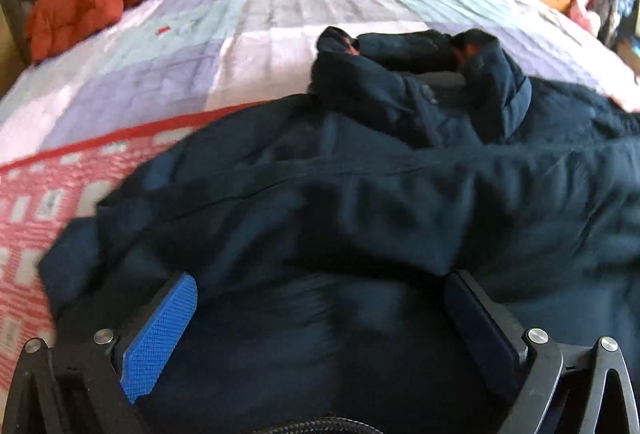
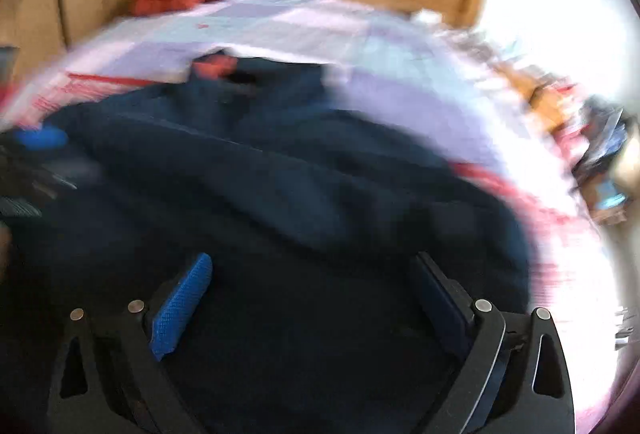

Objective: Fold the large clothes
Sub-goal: 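Press both tools on the jacket body to flatten the folded sleeves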

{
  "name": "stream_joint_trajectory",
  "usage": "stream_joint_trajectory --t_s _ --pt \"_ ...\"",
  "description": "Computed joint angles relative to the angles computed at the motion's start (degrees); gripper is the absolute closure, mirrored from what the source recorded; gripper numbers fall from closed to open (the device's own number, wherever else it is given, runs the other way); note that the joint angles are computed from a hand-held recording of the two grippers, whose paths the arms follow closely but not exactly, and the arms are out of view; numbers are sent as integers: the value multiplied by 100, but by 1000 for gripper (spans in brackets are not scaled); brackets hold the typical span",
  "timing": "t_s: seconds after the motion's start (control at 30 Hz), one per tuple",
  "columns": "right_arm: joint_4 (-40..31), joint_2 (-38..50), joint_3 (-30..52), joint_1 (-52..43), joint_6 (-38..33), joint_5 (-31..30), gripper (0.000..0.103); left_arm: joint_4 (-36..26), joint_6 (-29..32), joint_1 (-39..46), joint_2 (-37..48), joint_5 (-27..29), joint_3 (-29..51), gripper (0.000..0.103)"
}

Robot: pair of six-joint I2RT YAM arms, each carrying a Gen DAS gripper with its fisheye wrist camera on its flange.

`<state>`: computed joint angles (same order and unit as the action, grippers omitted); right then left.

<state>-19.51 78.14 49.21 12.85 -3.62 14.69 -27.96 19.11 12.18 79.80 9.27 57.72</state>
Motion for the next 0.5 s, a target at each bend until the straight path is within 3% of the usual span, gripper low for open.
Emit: stream_joint_trajectory --t_s 0.03,0.07,0.1,0.13,0.23,0.33,0.43,0.5 --pt "-95 -111 -92 -456 28 -110 1 0 27 73 -47 37 -47 0" --pt "-225 -142 -79 -986 33 -802 1 -31 67 205 -42 141 -52 0" --pt "-408 -103 -15 -1349 248 -1093 1 -55 88 378 -30 287 -63 0" --pt "-391 -130 -28 -1423 -4 -1171 1 -54 -10 329 -48 255 -81 0" --pt "-167 -65 -71 -848 -109 -319 1 -98 -205 229 -295 19 -223 0" --pt "-134 -327 -114 -368 261 523 1 -328 -403 92 -856 -81 -354 1" --pt "-144 -1313 -492 367 647 531 1 -338 -417 -90 -1668 248 -748 1" --pt "-130 -1350 -543 1181 666 601 1 -398 -501 -470 -1865 126 -949 1"
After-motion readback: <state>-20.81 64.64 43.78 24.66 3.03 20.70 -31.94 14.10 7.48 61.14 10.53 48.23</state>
